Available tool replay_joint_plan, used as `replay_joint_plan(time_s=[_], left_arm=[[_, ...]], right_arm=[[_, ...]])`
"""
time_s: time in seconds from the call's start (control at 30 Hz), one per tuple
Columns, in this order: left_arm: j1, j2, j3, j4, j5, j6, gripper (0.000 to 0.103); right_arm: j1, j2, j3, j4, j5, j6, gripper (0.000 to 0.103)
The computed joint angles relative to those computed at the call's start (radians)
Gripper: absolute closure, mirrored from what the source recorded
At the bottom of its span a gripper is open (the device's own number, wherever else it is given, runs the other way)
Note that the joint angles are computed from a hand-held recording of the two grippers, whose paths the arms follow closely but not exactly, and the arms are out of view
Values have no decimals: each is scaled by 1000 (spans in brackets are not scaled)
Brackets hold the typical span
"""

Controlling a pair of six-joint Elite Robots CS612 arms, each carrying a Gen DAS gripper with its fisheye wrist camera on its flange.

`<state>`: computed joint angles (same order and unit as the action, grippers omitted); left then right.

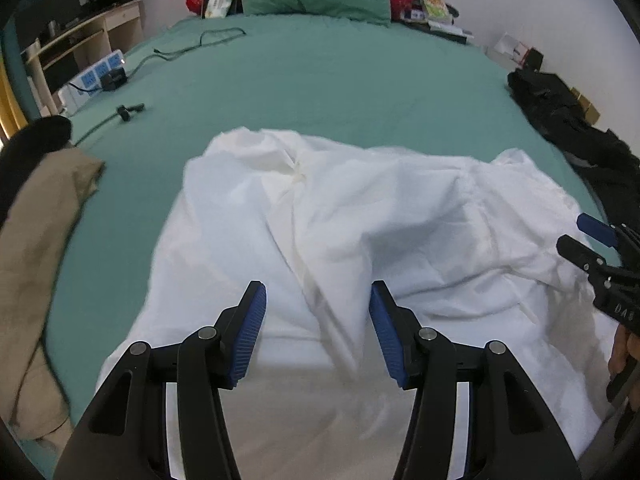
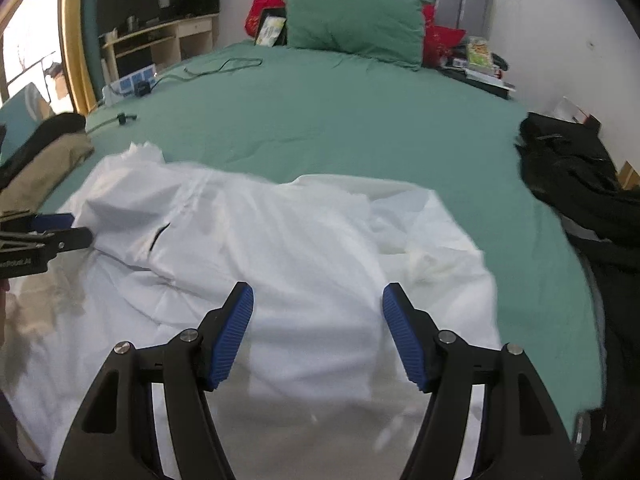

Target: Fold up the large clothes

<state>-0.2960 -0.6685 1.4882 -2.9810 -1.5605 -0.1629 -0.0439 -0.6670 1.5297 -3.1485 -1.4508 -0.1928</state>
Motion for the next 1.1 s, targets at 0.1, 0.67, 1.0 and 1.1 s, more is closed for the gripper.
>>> replay_joint_plan(time_s=[0.1, 0.67, 1.0, 1.1], left_arm=[[3, -37, 54, -48, 5, -9, 47], [56, -188, 383, -169, 12, -198, 47], [43, -159, 389, -144, -9, -212, 35], [33, -154, 380, -135, 24, -202, 35]], right_arm=[[-12, -37, 54, -28, -6, 20, 36], [-170, -201, 374, -94, -44, 226, 36], [-235, -194, 401, -58, 49, 374, 35], [-236, -189, 393, -44, 64, 369, 35]])
